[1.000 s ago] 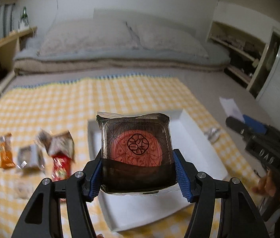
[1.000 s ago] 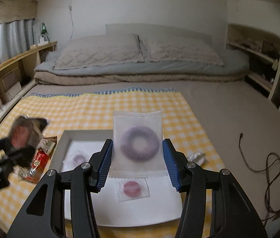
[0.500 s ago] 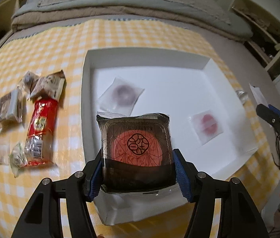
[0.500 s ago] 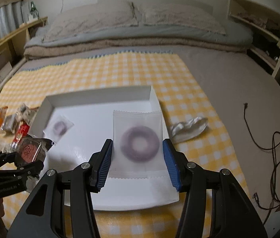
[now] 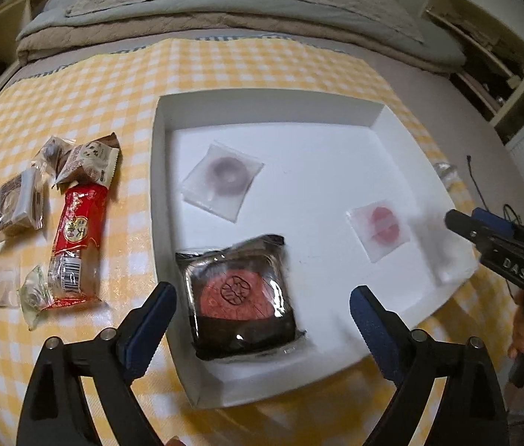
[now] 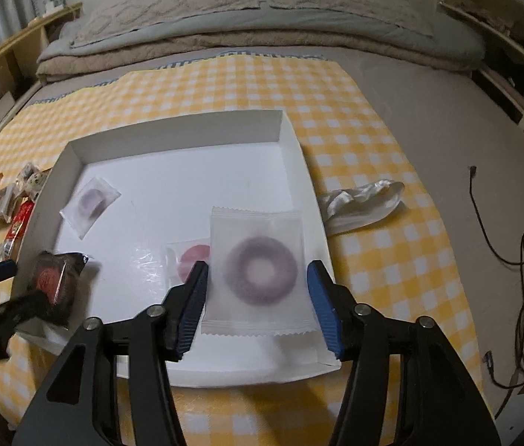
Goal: Organize snacks
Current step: 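Carry both packs over the white tray and release them inside, then withdraw both grippers from the tray back toward the snack pile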
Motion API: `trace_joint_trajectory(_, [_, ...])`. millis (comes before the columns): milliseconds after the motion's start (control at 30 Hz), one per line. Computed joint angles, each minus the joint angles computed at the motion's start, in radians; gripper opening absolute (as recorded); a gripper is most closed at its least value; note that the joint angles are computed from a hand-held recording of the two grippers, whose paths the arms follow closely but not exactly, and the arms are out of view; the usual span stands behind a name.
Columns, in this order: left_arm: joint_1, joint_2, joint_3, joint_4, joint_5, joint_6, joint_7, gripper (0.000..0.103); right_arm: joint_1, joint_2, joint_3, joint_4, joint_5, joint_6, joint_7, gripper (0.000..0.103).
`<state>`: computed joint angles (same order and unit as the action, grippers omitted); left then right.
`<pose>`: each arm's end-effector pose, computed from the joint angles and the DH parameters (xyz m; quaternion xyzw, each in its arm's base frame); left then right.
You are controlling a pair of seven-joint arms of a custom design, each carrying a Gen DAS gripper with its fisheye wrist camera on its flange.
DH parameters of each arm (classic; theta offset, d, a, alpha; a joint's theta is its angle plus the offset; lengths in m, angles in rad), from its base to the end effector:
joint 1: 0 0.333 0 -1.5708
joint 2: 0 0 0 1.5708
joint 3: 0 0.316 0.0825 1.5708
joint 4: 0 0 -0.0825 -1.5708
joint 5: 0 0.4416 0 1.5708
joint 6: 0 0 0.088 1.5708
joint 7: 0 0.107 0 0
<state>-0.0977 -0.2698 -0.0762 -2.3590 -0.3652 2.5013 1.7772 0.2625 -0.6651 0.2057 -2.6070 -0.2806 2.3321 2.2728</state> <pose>0.5352 -0.0925 0.4489 -0.6395 0.7309 -0.2311 0.0577 0.3907 0.1922 0.4794 -0.6501 0.7158 -0.2144 0.1380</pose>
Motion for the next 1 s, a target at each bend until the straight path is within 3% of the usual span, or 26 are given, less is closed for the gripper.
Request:
trace_joint_trajectory(67, [-0.001,-0.017,0.004,-0.013,-0.004,-0.006,0.011,0.094,0.004,0.002,-0.012,0.003,0.021,-0.023,-0.001,0.073])
trace_joint_trajectory(467, [-0.015,-0.151,0.024,-0.103,0.02,-0.013,0.049,0.097,0.031,-0.057,-0.024,-0.018,0.083,-0.08,-0.026,0.087])
trace_joint_trajectory(600, [-0.017,-0.179,0.029,-0.12,0.028,-0.017,0.055,0.103,0.03,-0.081,0.004,-0.025,0.065,-0.09,-0.006,0.103])
trace_joint_trajectory(1000, [-0.01,-0.283,0.046,-0.177,0.065,-0.016,0.058,0.103,0.033,-0.151,0.069,-0.038,-0.021,-0.107,0.119,0.103])
